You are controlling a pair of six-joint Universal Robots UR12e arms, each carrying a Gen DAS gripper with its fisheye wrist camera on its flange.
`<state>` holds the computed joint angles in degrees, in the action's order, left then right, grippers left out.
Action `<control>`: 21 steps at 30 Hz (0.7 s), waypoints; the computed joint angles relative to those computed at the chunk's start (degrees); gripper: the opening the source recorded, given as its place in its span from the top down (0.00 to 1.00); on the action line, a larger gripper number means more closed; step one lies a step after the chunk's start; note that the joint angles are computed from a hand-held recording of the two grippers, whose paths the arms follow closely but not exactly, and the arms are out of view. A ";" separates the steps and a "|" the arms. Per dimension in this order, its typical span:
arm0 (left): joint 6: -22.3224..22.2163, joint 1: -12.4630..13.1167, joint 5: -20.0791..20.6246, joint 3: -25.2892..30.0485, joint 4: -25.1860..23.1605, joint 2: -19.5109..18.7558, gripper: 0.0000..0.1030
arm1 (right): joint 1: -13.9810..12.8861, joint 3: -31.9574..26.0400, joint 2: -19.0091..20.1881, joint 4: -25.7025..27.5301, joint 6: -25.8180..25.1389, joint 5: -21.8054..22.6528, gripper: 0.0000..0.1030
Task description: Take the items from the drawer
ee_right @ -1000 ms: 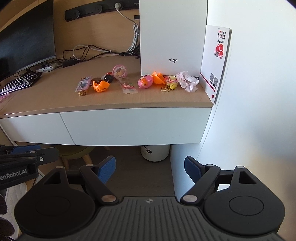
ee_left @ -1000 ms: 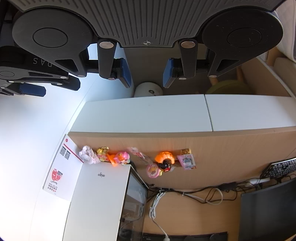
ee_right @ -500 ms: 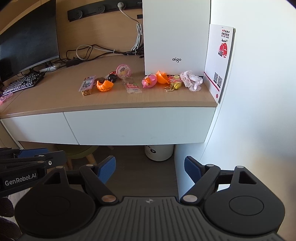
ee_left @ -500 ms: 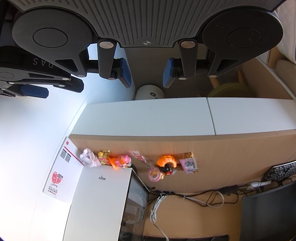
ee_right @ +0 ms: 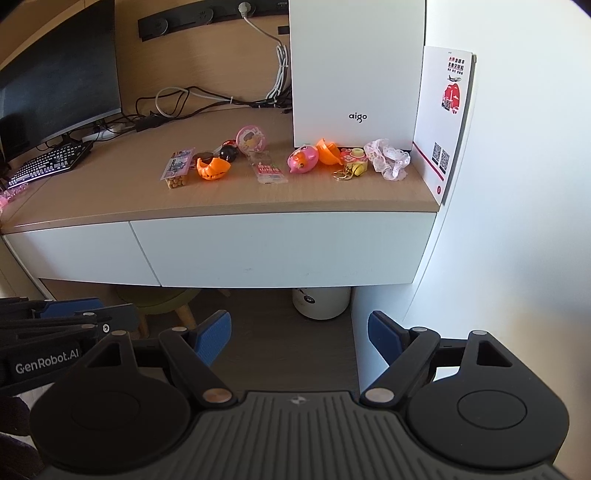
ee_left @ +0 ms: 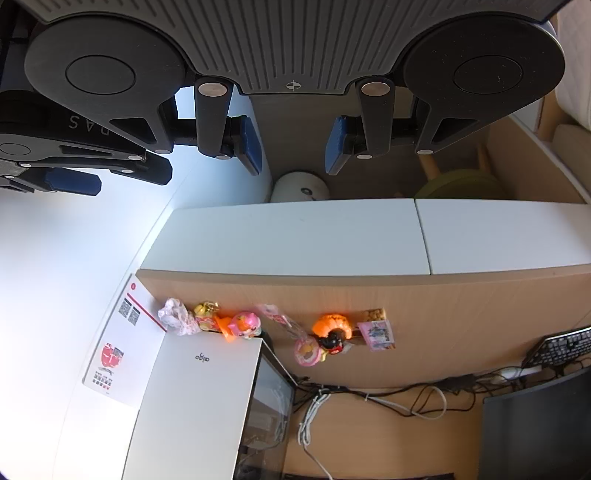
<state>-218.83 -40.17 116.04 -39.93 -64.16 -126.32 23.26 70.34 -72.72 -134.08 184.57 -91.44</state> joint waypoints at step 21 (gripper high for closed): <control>-0.14 -0.10 -0.12 0.19 0.19 -0.18 0.59 | -0.02 0.15 -0.14 0.30 1.23 -0.15 0.20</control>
<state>-218.97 -40.27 115.92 -39.74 -63.97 -126.50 23.24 70.49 -72.86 -133.78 185.80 -91.59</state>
